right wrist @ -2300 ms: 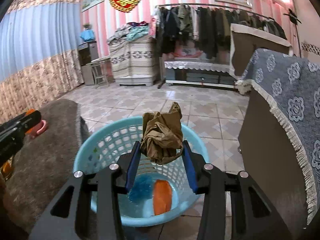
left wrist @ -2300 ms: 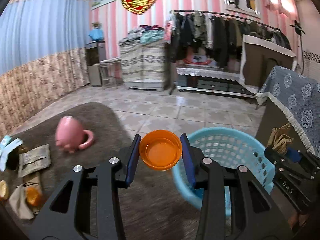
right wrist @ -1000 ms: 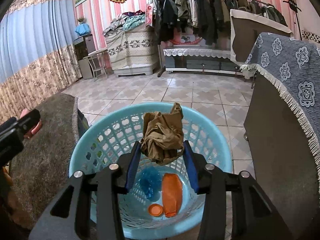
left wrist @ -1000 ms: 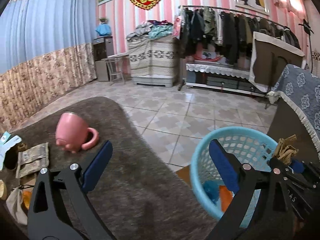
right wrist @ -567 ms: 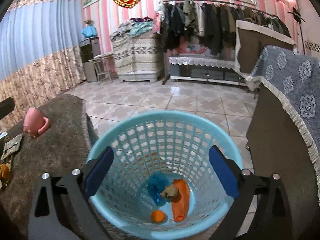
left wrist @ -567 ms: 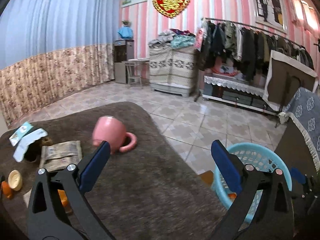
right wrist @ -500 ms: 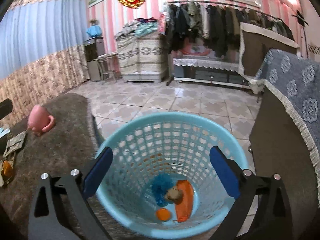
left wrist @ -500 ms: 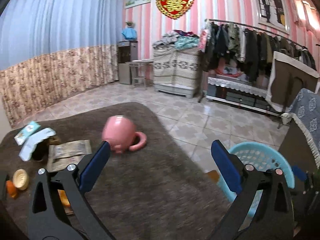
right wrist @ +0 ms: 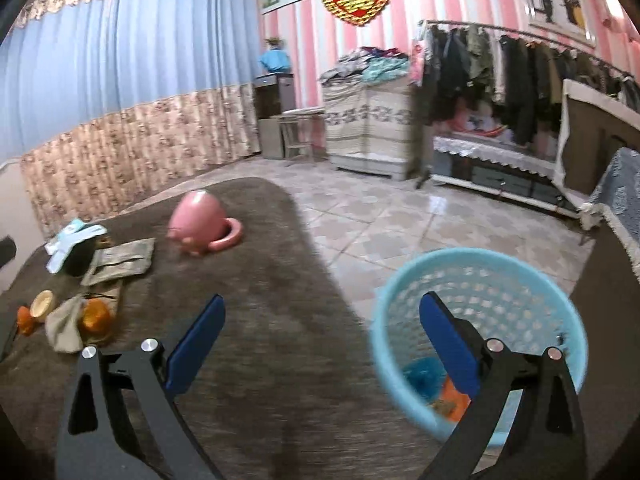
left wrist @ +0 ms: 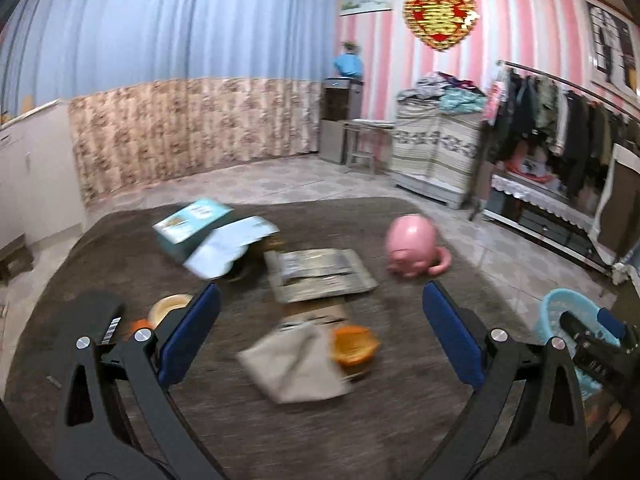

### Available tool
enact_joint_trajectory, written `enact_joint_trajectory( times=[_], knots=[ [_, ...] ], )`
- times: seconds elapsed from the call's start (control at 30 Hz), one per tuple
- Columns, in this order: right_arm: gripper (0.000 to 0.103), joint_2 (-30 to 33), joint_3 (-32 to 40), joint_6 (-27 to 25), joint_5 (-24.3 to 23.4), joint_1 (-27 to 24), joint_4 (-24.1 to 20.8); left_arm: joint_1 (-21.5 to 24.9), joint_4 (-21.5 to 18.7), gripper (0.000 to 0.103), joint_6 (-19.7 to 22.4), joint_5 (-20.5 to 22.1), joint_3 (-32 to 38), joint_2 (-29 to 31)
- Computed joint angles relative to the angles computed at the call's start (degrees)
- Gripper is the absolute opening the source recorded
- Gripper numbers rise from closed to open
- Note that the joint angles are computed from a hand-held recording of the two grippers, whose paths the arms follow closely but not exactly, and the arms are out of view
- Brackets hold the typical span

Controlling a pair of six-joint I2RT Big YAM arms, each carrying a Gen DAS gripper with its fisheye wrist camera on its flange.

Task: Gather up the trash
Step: 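Grasp the orange peel with the left tool while the right tool grasps the orange cup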

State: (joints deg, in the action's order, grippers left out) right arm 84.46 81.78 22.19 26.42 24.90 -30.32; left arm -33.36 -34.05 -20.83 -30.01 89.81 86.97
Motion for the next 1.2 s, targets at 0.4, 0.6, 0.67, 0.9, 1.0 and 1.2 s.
enact_joint_trajectory(
  times=[0.4,0.6,0.67,0.9,1.0,1.2],
  knots=[
    [0.096,8.69,9.53,-2.55,-5.58,6.93,-3.32,11.59,-0.92,0.097,3.23,-0.99,-12.22,-6.26],
    [0.095,15.24,17.84,-6.56,-7.35,8.50,-8.31,16.17,-3.29,0.097,2.29,2.71,-11.68,-4.38],
    [0.095,17.05,20.05,-7.96,-7.36,8.75,-9.65,17.33,-4.57,0.094,2.22,4.84,-10.25,-2.81],
    [0.080,19.37,22.42,-8.78,-11.47,8.50,-11.64,19.32,-7.52,0.058,4.23,13.75,-6.48,1.66],
    [0.075,20.52,23.86,-10.29,-11.97,9.03,-12.31,19.56,-6.45,0.040,4.66,15.23,-7.34,1.05],
    [0.050,23.79,28.87,-11.98,-14.55,9.30,-14.97,19.32,-4.79,0.024,4.84,15.01,-8.77,-0.64]
  ],
)
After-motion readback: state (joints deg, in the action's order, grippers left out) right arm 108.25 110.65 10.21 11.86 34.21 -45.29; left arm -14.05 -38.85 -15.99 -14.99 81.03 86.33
